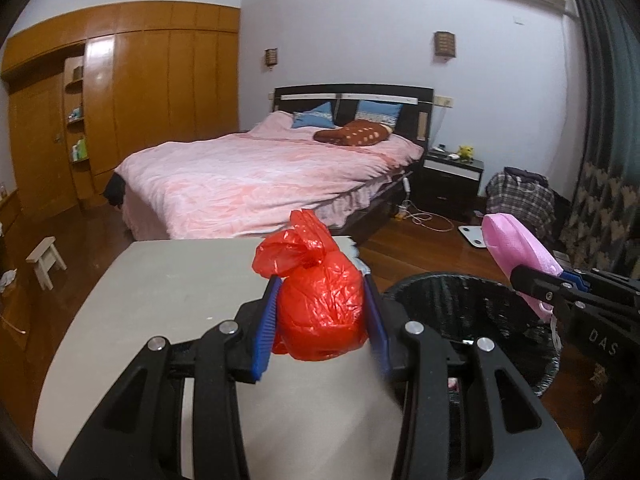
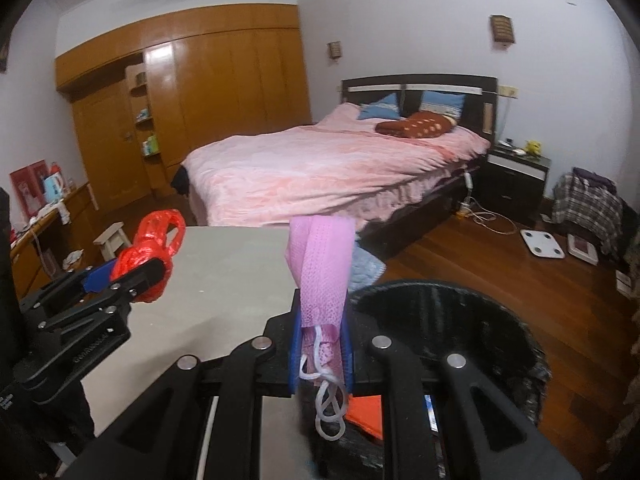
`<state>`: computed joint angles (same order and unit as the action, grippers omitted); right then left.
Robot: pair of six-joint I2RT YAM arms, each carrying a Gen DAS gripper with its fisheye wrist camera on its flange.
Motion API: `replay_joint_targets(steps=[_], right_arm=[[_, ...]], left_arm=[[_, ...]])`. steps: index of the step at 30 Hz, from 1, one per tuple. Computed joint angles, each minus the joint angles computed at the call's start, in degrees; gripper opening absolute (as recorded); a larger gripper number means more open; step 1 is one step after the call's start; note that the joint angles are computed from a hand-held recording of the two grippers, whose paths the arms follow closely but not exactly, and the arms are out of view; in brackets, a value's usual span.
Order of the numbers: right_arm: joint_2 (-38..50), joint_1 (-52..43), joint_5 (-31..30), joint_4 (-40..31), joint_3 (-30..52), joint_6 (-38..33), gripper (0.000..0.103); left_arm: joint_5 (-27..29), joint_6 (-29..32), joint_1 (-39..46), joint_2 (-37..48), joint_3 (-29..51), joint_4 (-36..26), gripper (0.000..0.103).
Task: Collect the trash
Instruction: 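Carry the red bag and pink mask over the trash bin, then open both tools to drop the bag and mask into the bin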
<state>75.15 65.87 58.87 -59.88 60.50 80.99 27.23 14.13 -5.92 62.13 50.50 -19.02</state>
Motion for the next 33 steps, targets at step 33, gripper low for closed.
replay_joint_targets(steps=[33], right_arm=[[-23.1, -8.5, -5.9, -9.1, -24.1, 10.0, 0.016]], left_arm=[[-13.7, -5.2, -33.2, 17.3, -1.8, 17.4, 0.039]])
